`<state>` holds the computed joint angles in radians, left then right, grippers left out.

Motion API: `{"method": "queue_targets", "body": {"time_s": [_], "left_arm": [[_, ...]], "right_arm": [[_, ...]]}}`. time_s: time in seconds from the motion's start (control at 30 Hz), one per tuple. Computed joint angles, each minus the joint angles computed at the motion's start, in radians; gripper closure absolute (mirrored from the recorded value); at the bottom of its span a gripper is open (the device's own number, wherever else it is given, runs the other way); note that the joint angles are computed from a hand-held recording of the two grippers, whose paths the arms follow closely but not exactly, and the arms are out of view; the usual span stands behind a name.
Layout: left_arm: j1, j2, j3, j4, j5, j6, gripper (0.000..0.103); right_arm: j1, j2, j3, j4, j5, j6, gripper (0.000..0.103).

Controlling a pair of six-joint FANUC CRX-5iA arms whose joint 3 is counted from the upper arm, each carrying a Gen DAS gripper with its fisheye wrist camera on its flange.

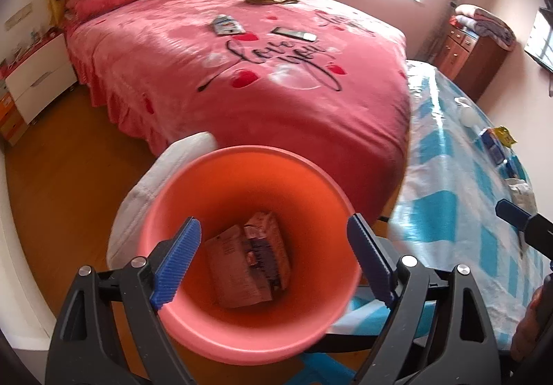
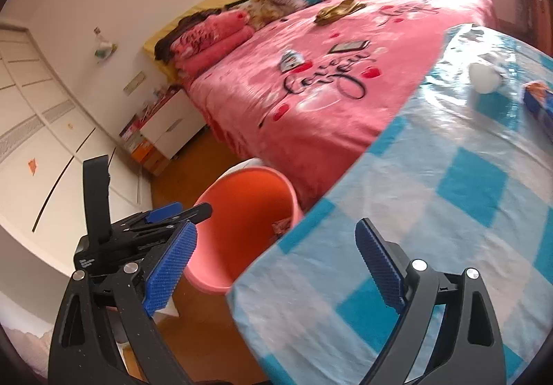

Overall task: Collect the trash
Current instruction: 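Return both tools from the bucket to the table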

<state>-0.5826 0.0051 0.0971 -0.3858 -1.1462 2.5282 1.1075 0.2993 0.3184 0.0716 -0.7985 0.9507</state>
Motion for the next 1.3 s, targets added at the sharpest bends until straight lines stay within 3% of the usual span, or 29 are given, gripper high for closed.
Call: {"method": "queue_targets", "body": {"time_s": [0.77, 1.3], "left_arm": [[-0.102, 0.211, 0.294, 0.028, -0.028, -0.136, 0.016], [-0.162, 0.359, 0.495, 0.038, -0.089, -0.215, 0.016]], "right_arm": [[-0.069, -0.227, -0.345, 0.211, 0.192, -0.269, 0.011], [-0.098, -0.325, -0.488, 0.406, 0.209, -0.422, 0.010]]}}
